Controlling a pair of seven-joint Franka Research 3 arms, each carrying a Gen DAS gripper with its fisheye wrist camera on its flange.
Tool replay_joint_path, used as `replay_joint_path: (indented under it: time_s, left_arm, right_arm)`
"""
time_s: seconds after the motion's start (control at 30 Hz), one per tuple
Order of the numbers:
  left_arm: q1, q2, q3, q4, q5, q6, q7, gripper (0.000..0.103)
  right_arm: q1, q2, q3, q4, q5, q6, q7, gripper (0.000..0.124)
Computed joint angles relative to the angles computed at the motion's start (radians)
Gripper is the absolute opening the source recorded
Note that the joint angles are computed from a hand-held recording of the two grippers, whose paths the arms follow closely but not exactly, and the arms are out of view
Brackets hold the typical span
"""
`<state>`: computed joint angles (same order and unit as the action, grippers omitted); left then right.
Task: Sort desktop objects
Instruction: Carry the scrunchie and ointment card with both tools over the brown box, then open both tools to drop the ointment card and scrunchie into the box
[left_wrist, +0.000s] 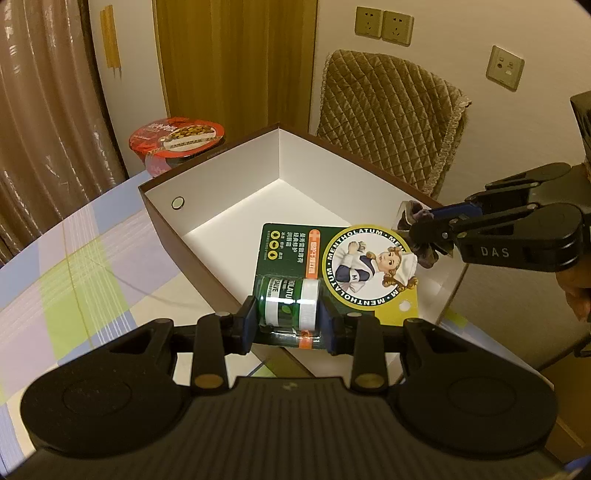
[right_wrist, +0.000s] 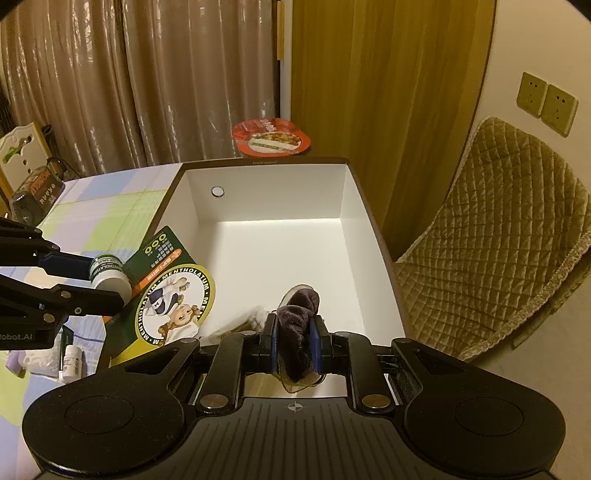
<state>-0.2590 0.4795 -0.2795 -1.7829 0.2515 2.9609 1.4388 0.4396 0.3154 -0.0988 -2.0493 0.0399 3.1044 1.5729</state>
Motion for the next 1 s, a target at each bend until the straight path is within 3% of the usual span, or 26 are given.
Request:
replay_joint_path:
  time_s: [0.7, 0.9, 1.0]
  left_arm:
    - [-0.048, 0.175, 0.030, 0.250, 0.033, -0.106, 0.033, 0.030]
    - [-0.093, 0.239, 0.061, 0.341, 0.054, -0.152, 0.038, 0.031]
    - [-0.108, 0.254, 0.075, 0.361, 0.065, -0.167, 0.025, 0.039]
  right_arm:
    - [-0.046, 0.092, 0.033, 0.101, 0.054, -0.044, -0.038, 0.016]
    - [-0.046, 0.104, 0.030, 0.112, 0.061, -0.050, -0.034, 0.016]
    - [-0.047, 0.108, 0.030, 0.116, 0.062, -0.055, -0.033, 0.016]
